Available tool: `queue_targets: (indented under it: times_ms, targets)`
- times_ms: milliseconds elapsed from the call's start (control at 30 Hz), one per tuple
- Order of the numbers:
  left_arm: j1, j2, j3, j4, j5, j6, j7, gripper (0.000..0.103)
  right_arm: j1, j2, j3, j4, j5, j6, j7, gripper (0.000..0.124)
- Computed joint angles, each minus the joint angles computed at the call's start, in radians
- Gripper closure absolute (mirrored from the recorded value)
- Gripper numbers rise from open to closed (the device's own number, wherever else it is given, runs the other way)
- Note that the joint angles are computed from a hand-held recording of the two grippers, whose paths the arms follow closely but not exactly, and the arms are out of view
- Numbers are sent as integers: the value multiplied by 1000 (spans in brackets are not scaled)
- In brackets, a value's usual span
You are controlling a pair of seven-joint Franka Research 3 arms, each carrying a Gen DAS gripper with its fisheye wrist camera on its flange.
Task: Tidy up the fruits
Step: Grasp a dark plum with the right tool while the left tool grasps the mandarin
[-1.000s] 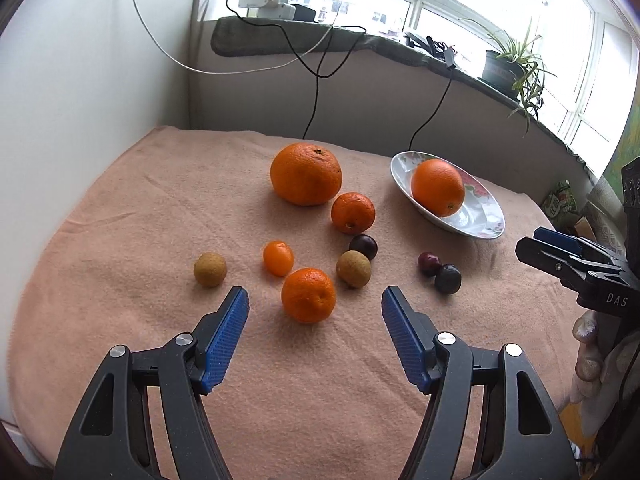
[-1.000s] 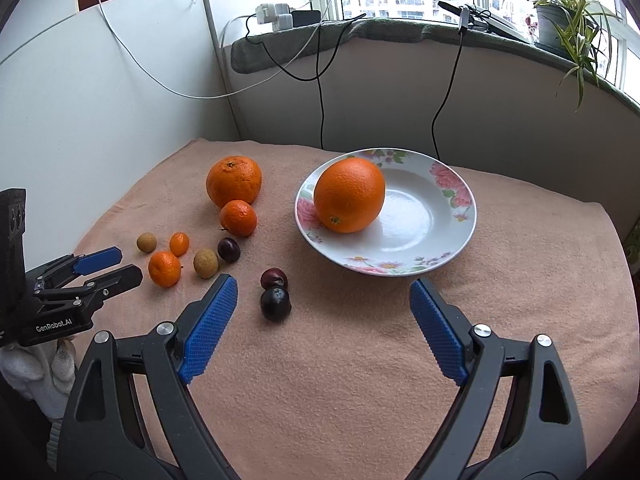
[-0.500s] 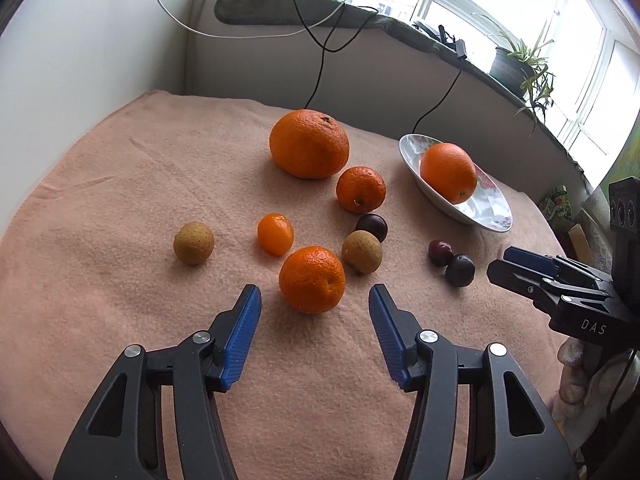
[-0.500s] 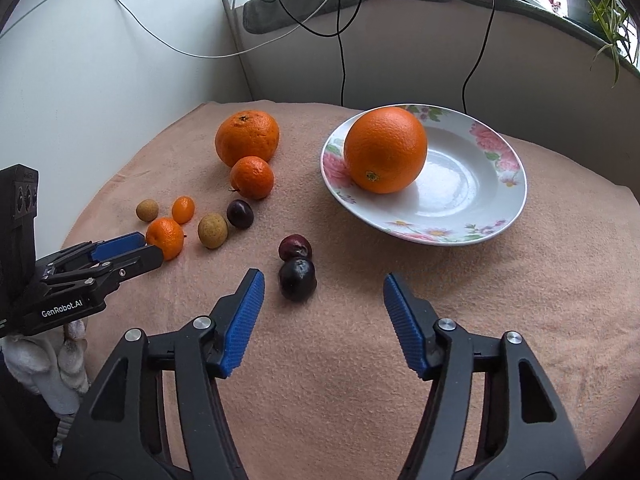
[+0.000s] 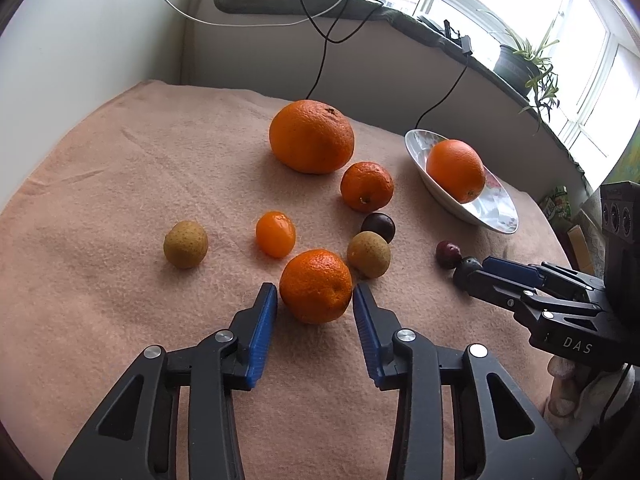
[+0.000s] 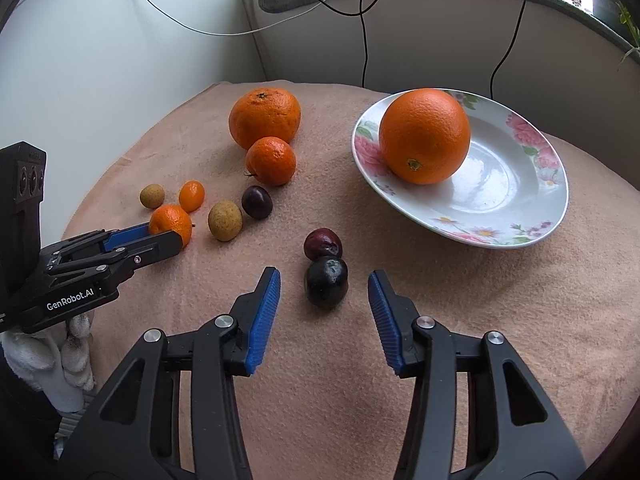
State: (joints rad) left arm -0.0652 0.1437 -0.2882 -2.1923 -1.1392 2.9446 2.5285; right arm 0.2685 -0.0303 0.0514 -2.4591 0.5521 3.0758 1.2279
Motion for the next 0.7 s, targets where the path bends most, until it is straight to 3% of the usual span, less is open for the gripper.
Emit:
queue_targets:
  times_ms: [367, 700]
  targets:
    - [10, 12, -11, 13, -26, 0, 31, 68, -9, 31, 4, 21, -46, -23, 43, 98]
    - [-3, -12, 2, 4, -88, -12, 82, 69, -6, 15, 8, 6, 53, -7, -29, 99]
